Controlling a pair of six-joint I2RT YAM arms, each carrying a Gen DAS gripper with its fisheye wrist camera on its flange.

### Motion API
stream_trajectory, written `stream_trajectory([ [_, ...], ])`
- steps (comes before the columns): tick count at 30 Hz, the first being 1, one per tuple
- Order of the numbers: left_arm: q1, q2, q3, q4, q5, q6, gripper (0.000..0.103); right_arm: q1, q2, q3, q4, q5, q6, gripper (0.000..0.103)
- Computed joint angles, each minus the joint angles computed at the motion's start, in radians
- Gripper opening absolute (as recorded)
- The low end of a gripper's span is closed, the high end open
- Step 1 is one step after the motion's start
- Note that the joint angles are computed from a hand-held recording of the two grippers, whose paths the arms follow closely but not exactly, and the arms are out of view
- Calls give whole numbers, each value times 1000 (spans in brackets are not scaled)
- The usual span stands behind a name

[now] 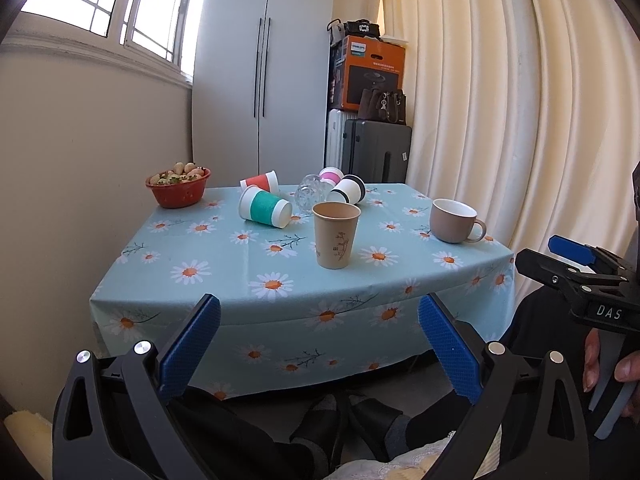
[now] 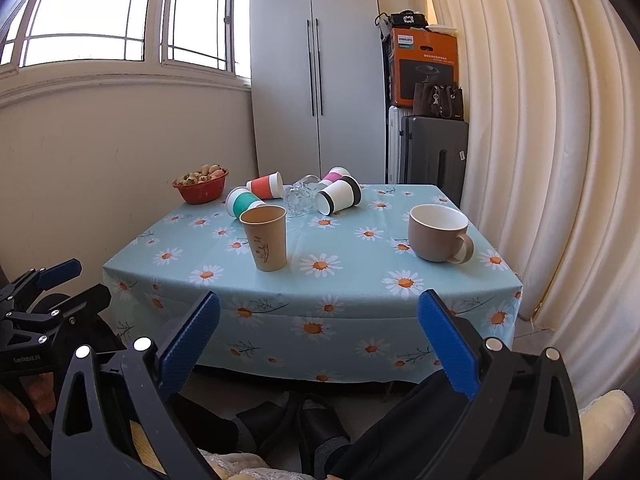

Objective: Flip cup upright

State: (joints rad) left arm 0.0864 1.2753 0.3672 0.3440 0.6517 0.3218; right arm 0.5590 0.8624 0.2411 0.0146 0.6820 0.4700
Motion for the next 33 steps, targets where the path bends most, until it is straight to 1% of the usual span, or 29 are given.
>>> stream_trajectory([
  [11, 1, 16, 3, 5, 4, 14, 97, 11, 35, 3, 19, 13, -7, 98],
  [33, -2, 32, 4, 19, 4, 18, 97, 6, 36, 3, 19, 9, 2, 98],
])
